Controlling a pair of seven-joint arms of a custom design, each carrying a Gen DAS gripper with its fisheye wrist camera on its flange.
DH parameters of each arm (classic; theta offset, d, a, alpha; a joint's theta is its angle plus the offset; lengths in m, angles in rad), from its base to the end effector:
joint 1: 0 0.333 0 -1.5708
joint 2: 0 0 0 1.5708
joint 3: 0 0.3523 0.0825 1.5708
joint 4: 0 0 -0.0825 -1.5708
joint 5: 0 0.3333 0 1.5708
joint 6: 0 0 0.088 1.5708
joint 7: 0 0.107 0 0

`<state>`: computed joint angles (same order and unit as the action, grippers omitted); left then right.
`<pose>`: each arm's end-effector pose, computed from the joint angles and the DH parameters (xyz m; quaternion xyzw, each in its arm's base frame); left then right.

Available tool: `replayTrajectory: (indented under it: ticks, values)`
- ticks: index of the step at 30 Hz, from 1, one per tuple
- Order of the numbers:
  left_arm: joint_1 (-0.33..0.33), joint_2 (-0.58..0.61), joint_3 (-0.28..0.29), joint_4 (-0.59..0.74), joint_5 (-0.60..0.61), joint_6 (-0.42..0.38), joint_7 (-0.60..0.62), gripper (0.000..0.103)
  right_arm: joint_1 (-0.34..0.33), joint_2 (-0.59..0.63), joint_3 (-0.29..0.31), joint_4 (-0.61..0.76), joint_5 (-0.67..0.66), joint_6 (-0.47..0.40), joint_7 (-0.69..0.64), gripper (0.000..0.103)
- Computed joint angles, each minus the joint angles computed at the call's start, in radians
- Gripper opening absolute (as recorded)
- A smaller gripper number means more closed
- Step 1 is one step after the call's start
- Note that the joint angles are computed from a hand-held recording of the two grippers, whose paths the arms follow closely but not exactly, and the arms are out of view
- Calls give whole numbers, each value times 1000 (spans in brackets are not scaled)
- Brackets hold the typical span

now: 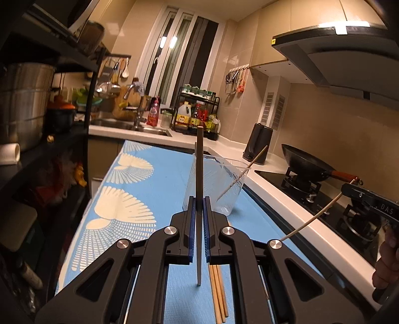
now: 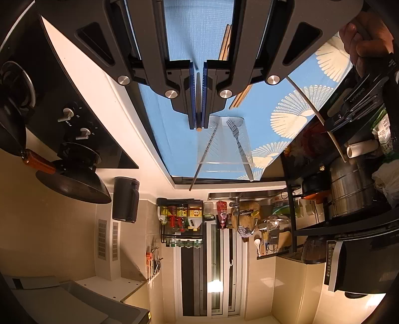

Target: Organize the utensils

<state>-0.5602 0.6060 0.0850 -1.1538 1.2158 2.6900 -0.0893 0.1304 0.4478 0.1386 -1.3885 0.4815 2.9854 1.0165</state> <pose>0.6375 -0.3884 0.5793 -0.6368 0.4926 -0.4799 0.3486 0.6907 0.1279 0.6359 -0.6795 0.4797 -0.3122 0.4589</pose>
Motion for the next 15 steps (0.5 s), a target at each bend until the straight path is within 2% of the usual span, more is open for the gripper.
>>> replayTrajectory:
  ticks: [9, 15]
  values:
    - [92, -9, -93, 56, -310, -27, 288, 6, -41, 34, 24, 168, 53, -174, -4, 5]
    - [76, 27, -90, 179, -435, -129, 443, 6, -59, 62, 21, 252, 104, -246, -1, 5]
